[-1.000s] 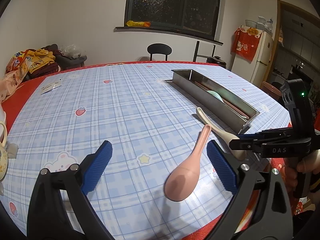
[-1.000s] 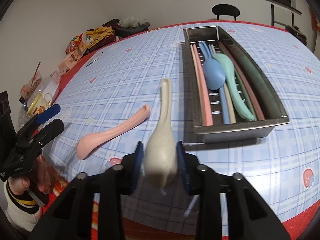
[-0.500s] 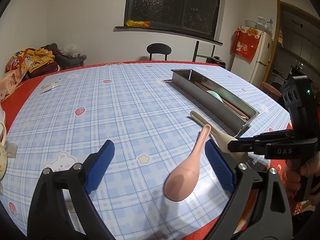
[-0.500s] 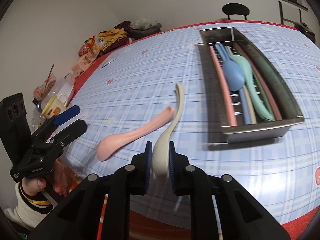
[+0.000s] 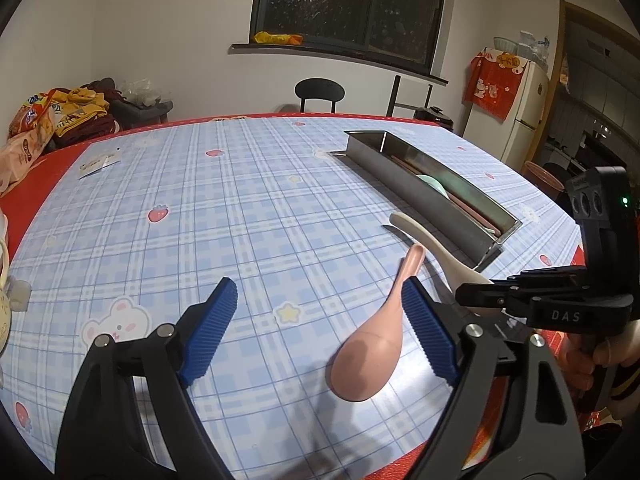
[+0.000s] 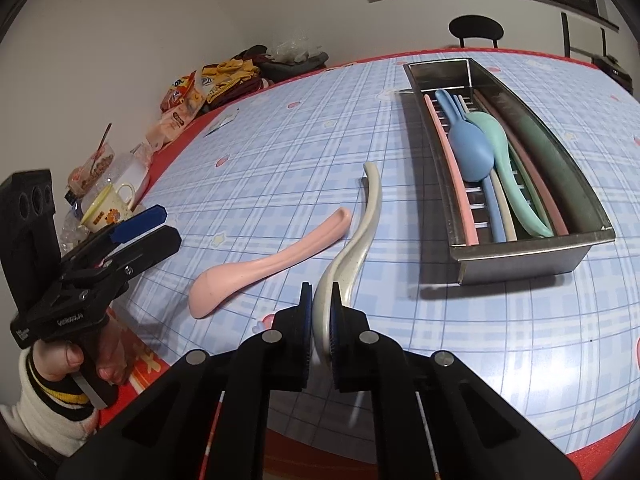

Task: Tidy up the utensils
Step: 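Grasp the pink spoon with the left tool while the right tool holds the cream spoon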

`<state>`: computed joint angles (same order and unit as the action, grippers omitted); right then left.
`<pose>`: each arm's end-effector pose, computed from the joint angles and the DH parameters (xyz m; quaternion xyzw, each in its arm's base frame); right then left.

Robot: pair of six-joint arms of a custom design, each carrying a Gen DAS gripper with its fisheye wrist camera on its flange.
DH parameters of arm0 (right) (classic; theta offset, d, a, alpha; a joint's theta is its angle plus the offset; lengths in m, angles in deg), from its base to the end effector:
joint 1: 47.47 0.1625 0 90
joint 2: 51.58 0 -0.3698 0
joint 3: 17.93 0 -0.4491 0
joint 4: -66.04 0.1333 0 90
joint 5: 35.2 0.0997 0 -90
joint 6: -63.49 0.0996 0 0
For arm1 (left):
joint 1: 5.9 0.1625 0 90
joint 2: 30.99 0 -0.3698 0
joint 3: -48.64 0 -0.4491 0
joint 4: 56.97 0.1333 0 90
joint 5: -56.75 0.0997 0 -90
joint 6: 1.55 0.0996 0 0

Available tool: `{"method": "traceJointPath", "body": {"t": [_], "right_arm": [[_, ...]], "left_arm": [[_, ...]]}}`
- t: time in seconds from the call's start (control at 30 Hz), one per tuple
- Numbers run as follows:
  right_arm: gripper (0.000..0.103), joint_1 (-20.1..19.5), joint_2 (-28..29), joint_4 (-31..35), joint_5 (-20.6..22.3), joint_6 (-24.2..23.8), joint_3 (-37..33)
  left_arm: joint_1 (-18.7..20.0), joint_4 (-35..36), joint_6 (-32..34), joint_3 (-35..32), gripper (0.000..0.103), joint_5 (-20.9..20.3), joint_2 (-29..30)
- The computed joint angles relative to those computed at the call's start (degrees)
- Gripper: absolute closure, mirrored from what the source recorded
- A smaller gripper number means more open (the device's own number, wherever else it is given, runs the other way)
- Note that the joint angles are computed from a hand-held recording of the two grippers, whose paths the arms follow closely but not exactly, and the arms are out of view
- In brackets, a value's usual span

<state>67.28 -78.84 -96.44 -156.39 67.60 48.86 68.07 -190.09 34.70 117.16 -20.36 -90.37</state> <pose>0.4113 -0.6970 0.0288 0.0905 -0.9224 0.3288 0.1816 -0.0628 -0.7817 0.3846 0.3892 0.8676 -0.2670 0.1567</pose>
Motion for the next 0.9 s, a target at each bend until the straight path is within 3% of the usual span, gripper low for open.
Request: {"method": "traceJointPath", "body": {"t": [0.23,0.37,0.9], "right_arm": [[0.095,-0.68,-1.15,-2.67,2.32,0.43,2.04],[0.095,-1.55,-2.2,-3.87,4.94,2.39,3.45],[0.095,-2.55,-3.27,-4.64,9.1,3.71,4.86]], "left_arm": [[0.25,1.78,-0.56,-0.97,0.039,0.04,0.31],[-0.95,2.56,4.93,1.18,0.045,4.03,-0.74],[-5.21,-4.92,22.5,11.2,0.05,14.78,-4.01]]}}
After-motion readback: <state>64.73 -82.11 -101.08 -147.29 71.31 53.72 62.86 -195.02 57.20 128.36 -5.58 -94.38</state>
